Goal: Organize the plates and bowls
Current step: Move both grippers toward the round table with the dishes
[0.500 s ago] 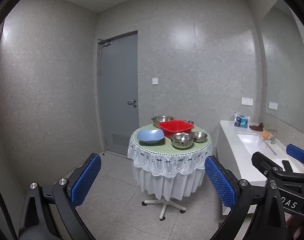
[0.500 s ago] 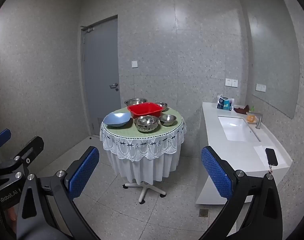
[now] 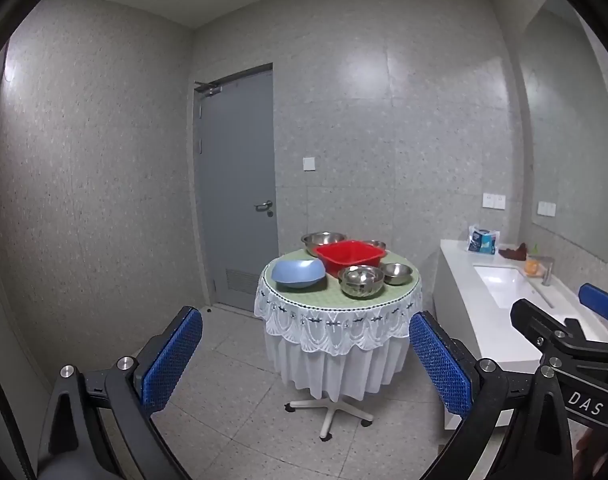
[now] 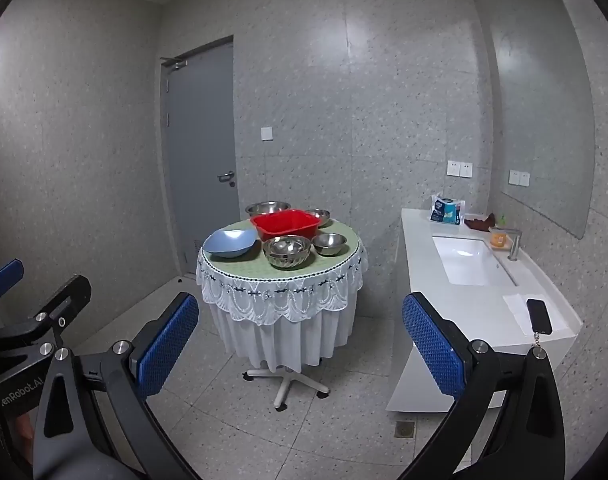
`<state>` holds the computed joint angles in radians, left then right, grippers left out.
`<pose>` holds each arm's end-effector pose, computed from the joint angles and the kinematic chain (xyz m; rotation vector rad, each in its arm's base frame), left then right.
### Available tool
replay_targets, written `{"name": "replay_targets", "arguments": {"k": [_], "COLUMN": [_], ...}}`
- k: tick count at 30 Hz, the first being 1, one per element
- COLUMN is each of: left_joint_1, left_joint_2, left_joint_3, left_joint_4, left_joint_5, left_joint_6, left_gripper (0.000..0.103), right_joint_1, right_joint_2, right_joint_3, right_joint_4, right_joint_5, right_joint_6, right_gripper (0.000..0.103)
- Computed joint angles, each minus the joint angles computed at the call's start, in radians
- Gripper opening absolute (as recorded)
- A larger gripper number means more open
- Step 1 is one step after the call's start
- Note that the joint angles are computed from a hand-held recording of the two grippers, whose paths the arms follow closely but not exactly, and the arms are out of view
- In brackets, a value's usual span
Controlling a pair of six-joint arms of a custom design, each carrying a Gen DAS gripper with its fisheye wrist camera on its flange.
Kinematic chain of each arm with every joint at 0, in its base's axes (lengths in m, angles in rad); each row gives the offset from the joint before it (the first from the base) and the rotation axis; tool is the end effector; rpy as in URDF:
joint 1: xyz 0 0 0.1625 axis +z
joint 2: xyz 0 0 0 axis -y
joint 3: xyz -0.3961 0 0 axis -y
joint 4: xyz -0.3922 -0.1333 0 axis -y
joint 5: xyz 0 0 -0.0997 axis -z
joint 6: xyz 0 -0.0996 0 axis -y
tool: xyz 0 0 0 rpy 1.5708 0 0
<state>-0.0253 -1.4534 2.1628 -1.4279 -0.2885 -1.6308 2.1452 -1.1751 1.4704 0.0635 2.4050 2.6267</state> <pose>-0.3939 -0.2189 0.2067 0.6202 1.9407 -1.4762 0.3518 -0.4340 0.2970 0.5053 -2.0062 1.3960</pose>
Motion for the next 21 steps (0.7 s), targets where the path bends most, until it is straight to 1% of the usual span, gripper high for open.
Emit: {"name": "replay_targets", "arguments": {"k": [1, 2, 5, 9, 21], "left_joint_1": [0.001, -0.015, -0.016, -0.023, -0.031], "left_joint_2": [0.001, -0.012, -0.013, -0.005, 0.011], "left_joint_3": [0.001, 0.0, 0.004, -0.005, -0.005], "left_joint_4": [0.0, 0.042, 0.036, 0.063, 0.051], "left_joint_5": [0.002, -0.007, -0.01, -0.008, -0.009], "left_joint_6": [-0.001, -0.033, -0.025, -0.045, -0.038], "left_gripper": [0.102, 0.102, 0.102, 0.102, 0.102], "right_joint_1": [0.001, 0.003, 0.004, 0.005, -0.004], "right_joint_2": [-0.003, -0.006, -0.01, -0.016, -0.039], "right_joint_3": [0.003, 0.003, 0.0, -0.008, 0.01], "right_joint_4": [-0.003, -0.002, 0.008, 0.024, 0.016], "right_joint_5": [0.001, 0.002, 0.007, 0.005, -0.003], "right_joint_6": [-0.002, -0.004, 0.0, 0.007, 0.007], "right_gripper": [0.103, 0.103, 0.103, 0.103, 0.103]}}
